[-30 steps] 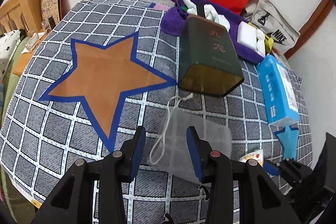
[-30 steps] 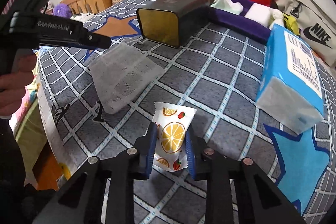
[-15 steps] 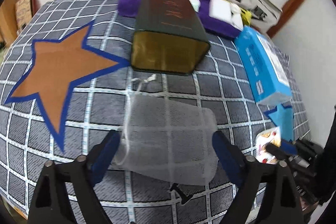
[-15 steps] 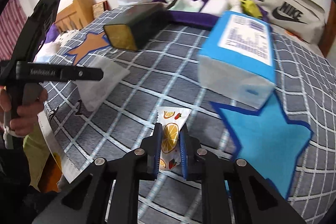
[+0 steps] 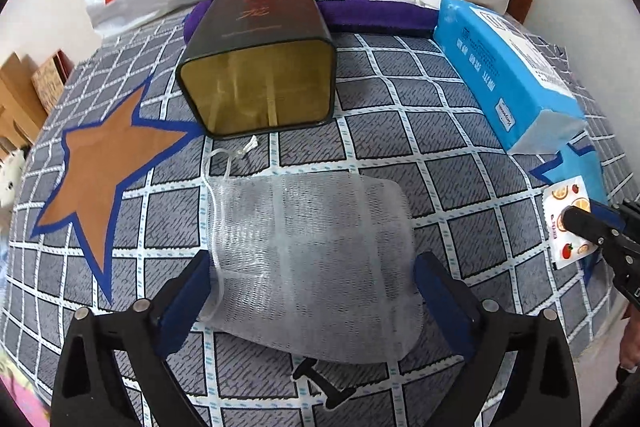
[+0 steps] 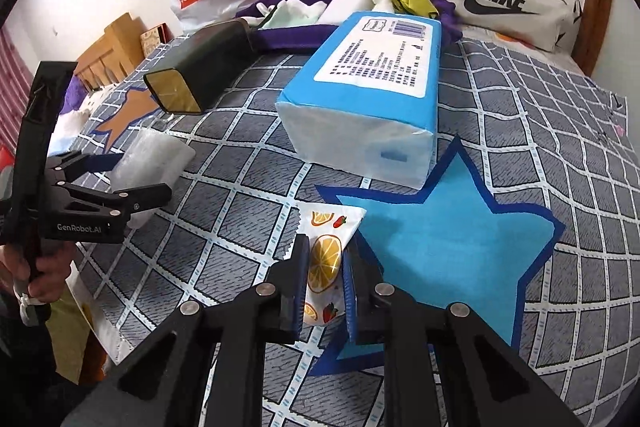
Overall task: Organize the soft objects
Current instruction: 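Lift and carry the mesh bag with the left gripper while the right gripper carries the packet to the towel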
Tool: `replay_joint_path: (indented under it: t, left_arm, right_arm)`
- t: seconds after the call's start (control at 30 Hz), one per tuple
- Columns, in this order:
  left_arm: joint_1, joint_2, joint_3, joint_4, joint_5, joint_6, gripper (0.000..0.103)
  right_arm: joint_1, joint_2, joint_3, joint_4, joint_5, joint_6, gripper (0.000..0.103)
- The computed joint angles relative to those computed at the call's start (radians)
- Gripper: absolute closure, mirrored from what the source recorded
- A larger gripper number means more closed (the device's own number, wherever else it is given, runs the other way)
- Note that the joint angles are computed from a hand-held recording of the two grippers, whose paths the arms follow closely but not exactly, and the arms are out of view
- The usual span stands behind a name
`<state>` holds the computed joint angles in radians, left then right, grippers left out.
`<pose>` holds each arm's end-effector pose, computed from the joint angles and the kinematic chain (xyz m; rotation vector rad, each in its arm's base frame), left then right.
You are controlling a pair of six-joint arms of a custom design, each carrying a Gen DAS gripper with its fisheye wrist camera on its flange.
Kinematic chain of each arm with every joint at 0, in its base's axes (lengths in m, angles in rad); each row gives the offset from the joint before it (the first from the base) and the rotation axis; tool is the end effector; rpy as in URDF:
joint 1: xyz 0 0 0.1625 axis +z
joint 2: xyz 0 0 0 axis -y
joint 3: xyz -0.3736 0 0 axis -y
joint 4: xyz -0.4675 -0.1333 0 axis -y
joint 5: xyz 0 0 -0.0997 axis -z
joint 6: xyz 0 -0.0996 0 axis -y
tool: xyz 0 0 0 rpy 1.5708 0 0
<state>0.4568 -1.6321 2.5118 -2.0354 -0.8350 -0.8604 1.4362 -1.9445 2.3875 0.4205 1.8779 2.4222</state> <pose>-0.2138 -0.3281 0.0674 0.4885 2.3169 -0.4853 0.0658 -0.2833 0.1730 0.5828 -2.4306 0.6786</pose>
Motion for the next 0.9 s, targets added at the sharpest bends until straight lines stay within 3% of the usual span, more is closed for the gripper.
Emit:
replay_joint_path:
  t: [0.07,0.2,0.27,0.47,0.6,0.9]
  left_arm:
    - [-0.008,0.004,0.0,-0.001,0.011,-0.008,0.014]
    - [-0.019,-0.014,0.004,0.011,0.027,-0.044,0.05]
    - [-0.016,-0.021,0.004,-0.001,0.019,-0.037,0.062]
    - [0.009,-0.071,0.014,-0.025,-0.002,-0.049,0.086]
    - [0.009,-0.136,0.032,-0.072,-0.039,-0.026,0.09]
    - [-0.032,-0.201,0.017,-0.063,-0.039,-0.01,0.09]
  right_arm:
    - [-0.013,0.0,-0.001,0.008,-0.022,-0.003,0.087]
    - [-0.025,-0.004,0.001,0.013,-0.044,-0.005,0.087]
    - [-0.027,-0.01,0.004,0.018,-0.055,-0.008,0.087]
    - [-0.032,-0.049,0.014,0.049,-0.103,-0.014,0.091]
    - [-0.026,-0.074,0.013,0.074,-0.129,-0.014,0.091]
    - [0.04,-0.088,-0.024,0.115,-0.136,0.031,0.091]
